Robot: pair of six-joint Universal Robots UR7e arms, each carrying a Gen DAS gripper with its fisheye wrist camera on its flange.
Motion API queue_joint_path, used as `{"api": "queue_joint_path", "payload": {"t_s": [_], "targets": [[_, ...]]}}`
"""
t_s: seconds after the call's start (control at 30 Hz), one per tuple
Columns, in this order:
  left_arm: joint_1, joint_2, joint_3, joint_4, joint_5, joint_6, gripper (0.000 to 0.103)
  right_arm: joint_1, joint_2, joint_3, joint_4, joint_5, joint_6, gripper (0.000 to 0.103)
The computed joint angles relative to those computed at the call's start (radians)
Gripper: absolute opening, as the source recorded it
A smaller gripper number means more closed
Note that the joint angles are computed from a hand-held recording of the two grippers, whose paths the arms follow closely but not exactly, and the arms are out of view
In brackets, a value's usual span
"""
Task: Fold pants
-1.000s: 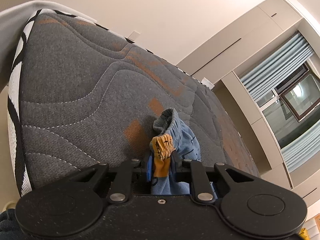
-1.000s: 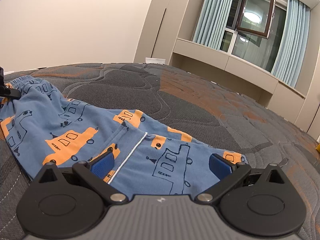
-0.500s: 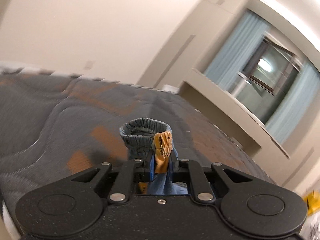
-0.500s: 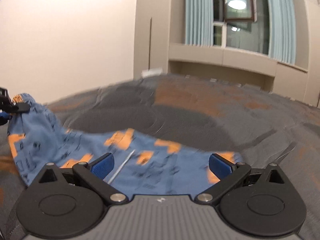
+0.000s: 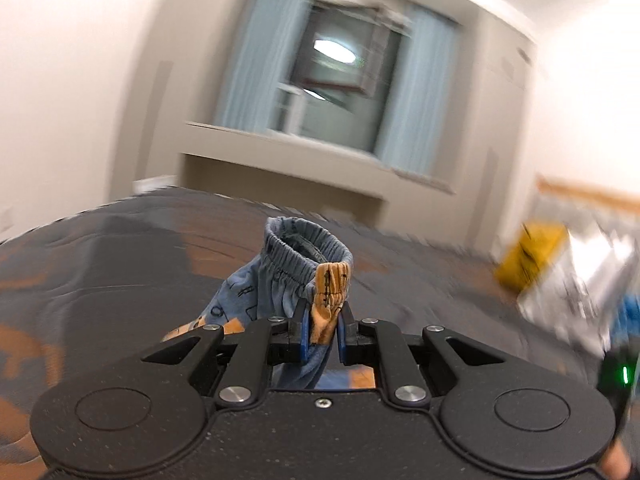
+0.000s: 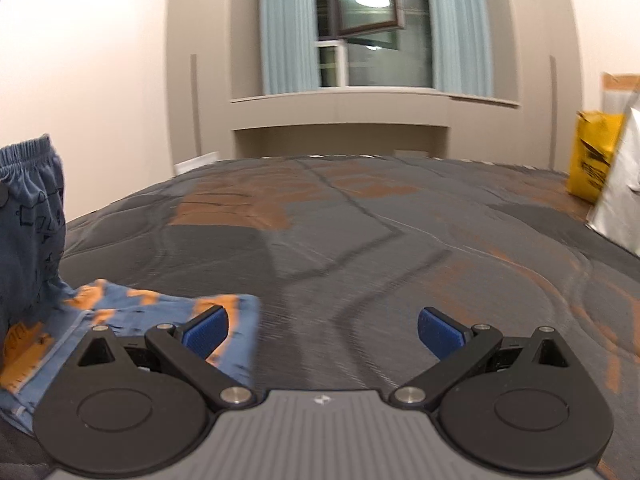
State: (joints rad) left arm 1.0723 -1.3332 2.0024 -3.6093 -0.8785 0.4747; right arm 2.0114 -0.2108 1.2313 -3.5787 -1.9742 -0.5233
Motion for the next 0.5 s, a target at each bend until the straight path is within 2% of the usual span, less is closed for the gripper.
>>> {"api": "queue_joint_path", "payload": {"t_s": [0.17, 0.37, 0.47, 0.5], "targets": [[0.002, 0.074, -0.01, 0.132, 0.006, 0.015, 0.014, -0.03, -0.027, 0.038, -0.026, -0.024, 0.078, 0.103], [0.024, 0.147, -0.022, 0.178, 0.013, 0.068, 0.017, -0.054, -0.051, 0.073, -0.004, 0.003, 0.152, 0.103], [0.039, 0.141, -0.021, 0.23, 0.005, 0.056, 0.029, -0.058, -0.056, 0.083, -0.003, 0.02, 0.154, 0.103], [0.04, 0.133, -0.011, 0.229, -0.005, 0.056, 0.041, -0.059, -0.057, 0.085, -0.002, 0.024, 0.159, 0.103]]}}
